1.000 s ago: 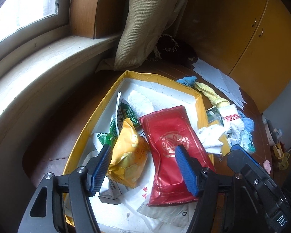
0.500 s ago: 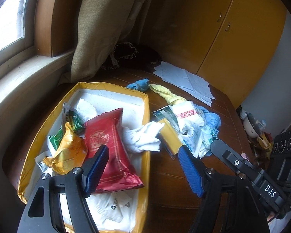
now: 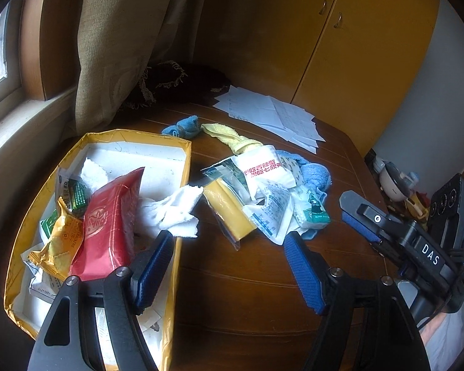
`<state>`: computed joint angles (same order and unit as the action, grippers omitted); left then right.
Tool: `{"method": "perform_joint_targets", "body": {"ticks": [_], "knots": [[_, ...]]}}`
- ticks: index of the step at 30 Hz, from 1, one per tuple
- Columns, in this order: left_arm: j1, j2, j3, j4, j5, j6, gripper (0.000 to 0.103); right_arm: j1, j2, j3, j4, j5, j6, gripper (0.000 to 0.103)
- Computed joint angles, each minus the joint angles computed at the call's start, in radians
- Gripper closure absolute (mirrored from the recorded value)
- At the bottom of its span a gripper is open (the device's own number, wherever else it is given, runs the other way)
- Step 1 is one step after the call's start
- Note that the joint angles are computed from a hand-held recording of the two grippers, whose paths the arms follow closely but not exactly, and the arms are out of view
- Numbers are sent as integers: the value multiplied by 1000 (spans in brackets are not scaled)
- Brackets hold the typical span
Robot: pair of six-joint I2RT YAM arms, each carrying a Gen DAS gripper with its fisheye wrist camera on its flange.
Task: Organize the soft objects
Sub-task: 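Withdraw both tools from the tray toward the remaining pile, then grasp a white medicine packet from the pile with the left tool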
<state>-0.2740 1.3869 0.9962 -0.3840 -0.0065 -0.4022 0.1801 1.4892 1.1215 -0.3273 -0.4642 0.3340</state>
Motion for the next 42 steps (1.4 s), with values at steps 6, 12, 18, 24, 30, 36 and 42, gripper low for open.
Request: {"method": "perform_joint_targets", "body": {"ticks": [6,12,18,24,30,36,42], "knots": [[-16,33,16,5,-2,-5,26,-42,45,3,8,-15,15,33],[-32,53,28,11,-7,-6,26,-41,58,4,14,-19,11,33],[-44,74,47,11,-8,-2,26,-56,56,1,16,-30,27,33],[-55,79,52,13,-5,1,26,-74,55,0,21,-41,47,33],[-60,80,55,10,-7,2,26,-76,60,4,14,-44,43,33],[-60,80,55,11,-6,5,26,-75,61,5,14,-43,45,33],[-69,82,58,7,-10,6,26,-75,62,7,12,-43,44,33]]}}
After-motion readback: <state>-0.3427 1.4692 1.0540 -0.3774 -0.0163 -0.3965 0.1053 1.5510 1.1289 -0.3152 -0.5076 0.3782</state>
